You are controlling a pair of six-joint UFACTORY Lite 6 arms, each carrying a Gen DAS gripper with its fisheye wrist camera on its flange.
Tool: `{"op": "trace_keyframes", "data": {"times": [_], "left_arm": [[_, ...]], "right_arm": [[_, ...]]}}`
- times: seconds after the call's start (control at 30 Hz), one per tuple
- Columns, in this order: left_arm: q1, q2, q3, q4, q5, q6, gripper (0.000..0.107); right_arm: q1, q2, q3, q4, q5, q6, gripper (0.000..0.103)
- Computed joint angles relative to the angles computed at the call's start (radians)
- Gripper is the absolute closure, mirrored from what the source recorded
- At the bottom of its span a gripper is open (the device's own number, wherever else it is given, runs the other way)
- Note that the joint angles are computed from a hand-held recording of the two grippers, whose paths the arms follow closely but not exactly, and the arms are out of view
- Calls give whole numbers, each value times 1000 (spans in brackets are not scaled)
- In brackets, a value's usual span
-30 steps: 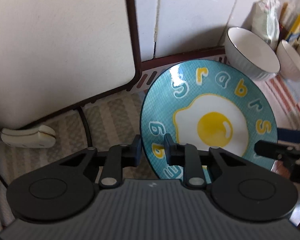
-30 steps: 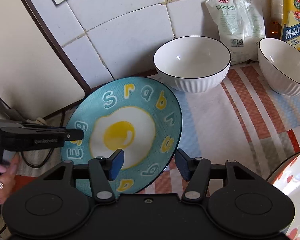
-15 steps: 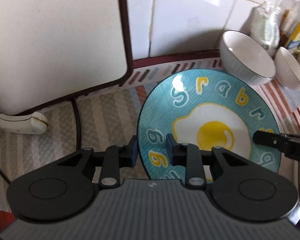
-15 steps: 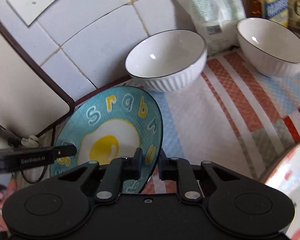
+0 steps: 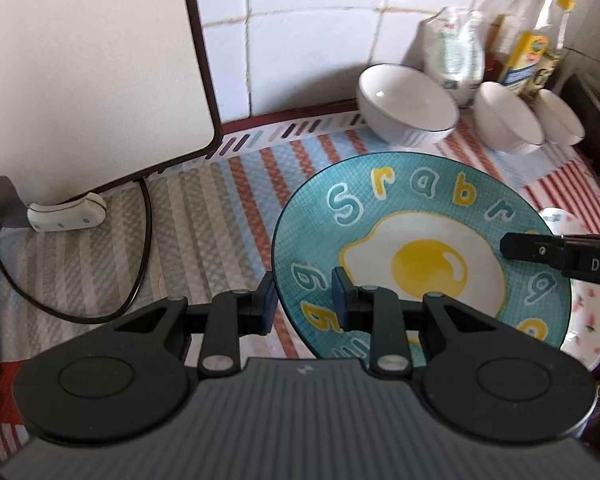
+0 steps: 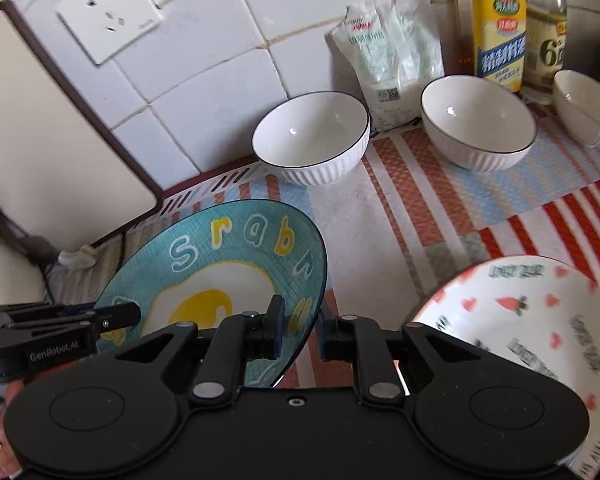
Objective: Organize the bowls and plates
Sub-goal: 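Close the left tool on the egg plate rim while the right tool grips it too, then lift the egg plate with both tools and carry it over the bunny plate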
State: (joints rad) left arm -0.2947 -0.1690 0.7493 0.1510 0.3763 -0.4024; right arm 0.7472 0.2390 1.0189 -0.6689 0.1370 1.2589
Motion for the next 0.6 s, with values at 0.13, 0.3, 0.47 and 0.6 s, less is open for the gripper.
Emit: {"op": "trace_keyframes", "data": {"times": [0.13,0.3,0.47,0.6], "left_arm": [[-83,-117,-25,79,73,-119,81],[-151,-185,-7,97,145,-162,81],[-238,-225,4,130,196,-250,81],[-309,-245,-5,165,194,-339,81]], "right_arm": [[38,-146,-91,-83,52,89,82],[65,-295,-176,-73,114,80,82],[109,-425,-241,-81,204,84,81],[129,-521,-296,-83,257,118,82]]}}
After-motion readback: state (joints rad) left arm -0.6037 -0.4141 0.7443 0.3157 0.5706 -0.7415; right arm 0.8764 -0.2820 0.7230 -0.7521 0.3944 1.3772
